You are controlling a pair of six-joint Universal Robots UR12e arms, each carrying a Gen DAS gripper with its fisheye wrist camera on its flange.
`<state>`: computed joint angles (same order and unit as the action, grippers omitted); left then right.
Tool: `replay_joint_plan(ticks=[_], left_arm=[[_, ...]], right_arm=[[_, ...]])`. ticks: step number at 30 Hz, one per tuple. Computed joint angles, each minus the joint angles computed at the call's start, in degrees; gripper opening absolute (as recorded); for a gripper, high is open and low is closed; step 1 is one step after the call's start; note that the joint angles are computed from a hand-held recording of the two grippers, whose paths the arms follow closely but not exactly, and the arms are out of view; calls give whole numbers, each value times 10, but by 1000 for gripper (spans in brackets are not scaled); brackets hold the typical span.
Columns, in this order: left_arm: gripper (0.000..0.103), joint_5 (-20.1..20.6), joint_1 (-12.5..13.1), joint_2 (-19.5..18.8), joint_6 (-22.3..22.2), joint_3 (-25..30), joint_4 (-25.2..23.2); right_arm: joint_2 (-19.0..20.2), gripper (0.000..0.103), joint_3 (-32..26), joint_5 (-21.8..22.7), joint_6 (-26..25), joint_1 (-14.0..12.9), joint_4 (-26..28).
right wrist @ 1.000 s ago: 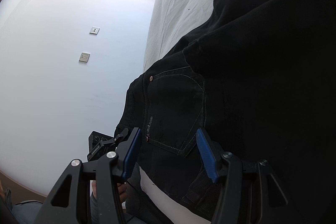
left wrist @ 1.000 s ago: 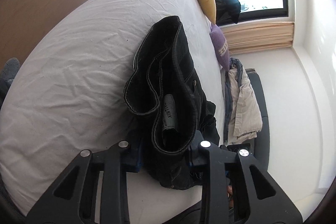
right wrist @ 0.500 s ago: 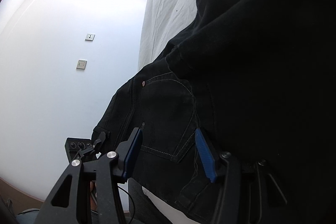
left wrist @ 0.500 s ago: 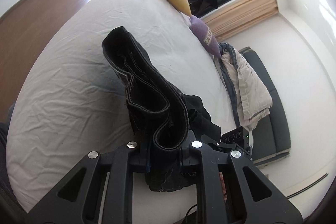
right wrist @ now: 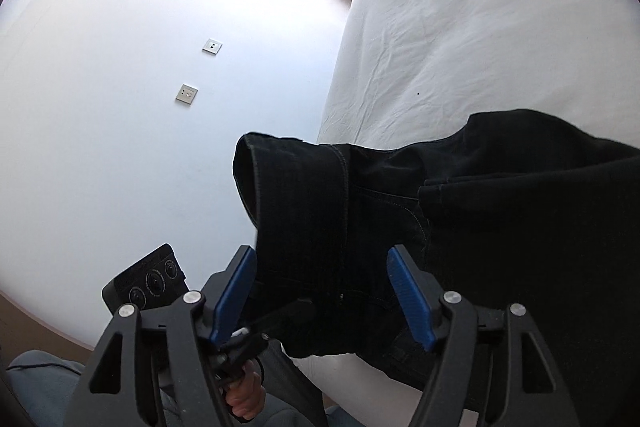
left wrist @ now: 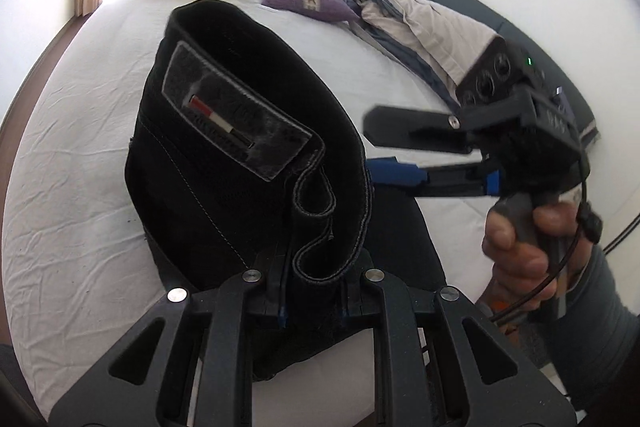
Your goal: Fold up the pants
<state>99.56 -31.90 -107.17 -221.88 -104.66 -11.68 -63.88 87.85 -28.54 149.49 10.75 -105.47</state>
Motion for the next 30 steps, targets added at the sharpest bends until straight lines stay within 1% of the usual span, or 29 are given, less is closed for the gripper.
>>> replay_joint_plan(ticks=[4, 7, 10, 11, 12, 13, 14, 15, 16, 17, 18, 21, 24, 30], left_arm=[[16, -8, -17, -31, 36, 46, -40], [16, -5, -25, -52, 58, 76, -68], [16, 12, -38, -67, 81, 103, -98], [16, 14, -40, -72, 86, 110, -104], [16, 16, -42, -75, 89, 116, -108], [16, 22, -46, -81, 93, 127, -118], [16, 26, -49, -82, 97, 130, -122], [16, 26, -51, -86, 100, 136, -124], [16, 23, -50, -94, 104, 151, -130], [16, 21, -50, -96, 108, 154, -130], [16, 17, -47, -93, 116, 142, -118], [16, 11, -48, -103, 132, 155, -120], [16, -4, -47, -113, 146, 167, -125], [16, -27, -50, -151, 172, 219, -156]], right_arm=[[-8, 71, -7, -40, -13, 1, 1], [-6, 71, -9, -64, 16, 3, -11], [-8, 70, -2, -102, 48, 6, -48], [-9, 62, 1, -121, 60, 8, -65], [-10, 51, 1, -144, 63, 12, -76], [-11, 45, 1, -170, 68, 15, -88], [-14, 34, 4, -192, 75, 17, -103], [-16, 27, 7, -204, 77, 18, -115], [-18, 24, 10, -206, 75, 16, -122], [-22, 19, 15, -210, 74, 14, -130], [-24, 18, 19, -217, 74, 12, -139], [-32, 16, 29, -231, 78, 7, -163], [-36, 16, 39, -243, 80, -4, -175], [-38, 15, 52, -283, 74, -18, -206]])
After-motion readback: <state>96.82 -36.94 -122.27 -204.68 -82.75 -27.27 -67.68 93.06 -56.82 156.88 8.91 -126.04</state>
